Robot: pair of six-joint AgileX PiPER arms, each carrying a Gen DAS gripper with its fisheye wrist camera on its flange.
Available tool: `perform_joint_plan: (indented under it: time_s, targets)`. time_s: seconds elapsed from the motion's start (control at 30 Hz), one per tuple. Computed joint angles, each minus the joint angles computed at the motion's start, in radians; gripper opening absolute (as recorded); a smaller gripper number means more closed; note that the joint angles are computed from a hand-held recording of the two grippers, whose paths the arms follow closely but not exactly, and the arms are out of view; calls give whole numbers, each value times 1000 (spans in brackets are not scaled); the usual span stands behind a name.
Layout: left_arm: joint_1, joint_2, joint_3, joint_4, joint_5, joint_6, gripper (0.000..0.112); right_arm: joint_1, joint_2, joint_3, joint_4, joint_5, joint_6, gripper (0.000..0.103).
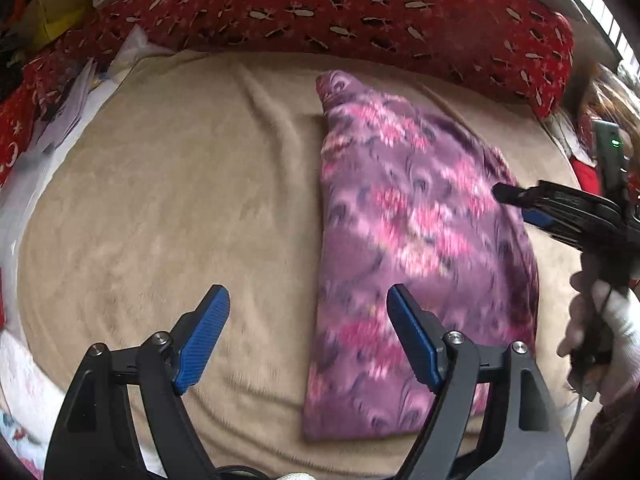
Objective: Fold small clothes
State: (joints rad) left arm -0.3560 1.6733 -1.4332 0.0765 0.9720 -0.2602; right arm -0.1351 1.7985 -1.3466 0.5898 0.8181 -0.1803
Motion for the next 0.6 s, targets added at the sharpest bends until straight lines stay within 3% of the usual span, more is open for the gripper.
perform_joint_plan:
  time_s: [0.07,0.1,0.17,0.23,0.27,0.33,0.37,0.4,0.47,0.6]
  targets:
    - [-3,46,-44,23,-2,-6,81,7,28,-48,-5,-14,15,18]
    - [-7,72,-65,33,7,-11,81,23,40,-77,-62,-37,35,18]
    - [-14,135,-122,42,46,-6,81,54,116,-176,-210,34,103,21]
    - [-15,150,-151,42,71,11,81,43,117,-194,-205,66,66,22]
    - [-17,132,-136,42,58,18,81,41,75,-164,-217,48,59,29]
    - [-20,73,-77,35,10,23,81,41,-27,-76,-233,15,30,30]
    - [-22,52,-53,27,-4,21,81,33,-113,15,-210,-17,-23,38]
    - [-26,25,-21,11,-16,16,81,32,-159,66,-216,-38,-37,57]
    - [-36,-23,39,-22,-34,5,81,49,-300,218,-298,-93,4,77]
    - [-110,-103,126,29,-50,-66,81,31,-497,407,-338,-111,11,76]
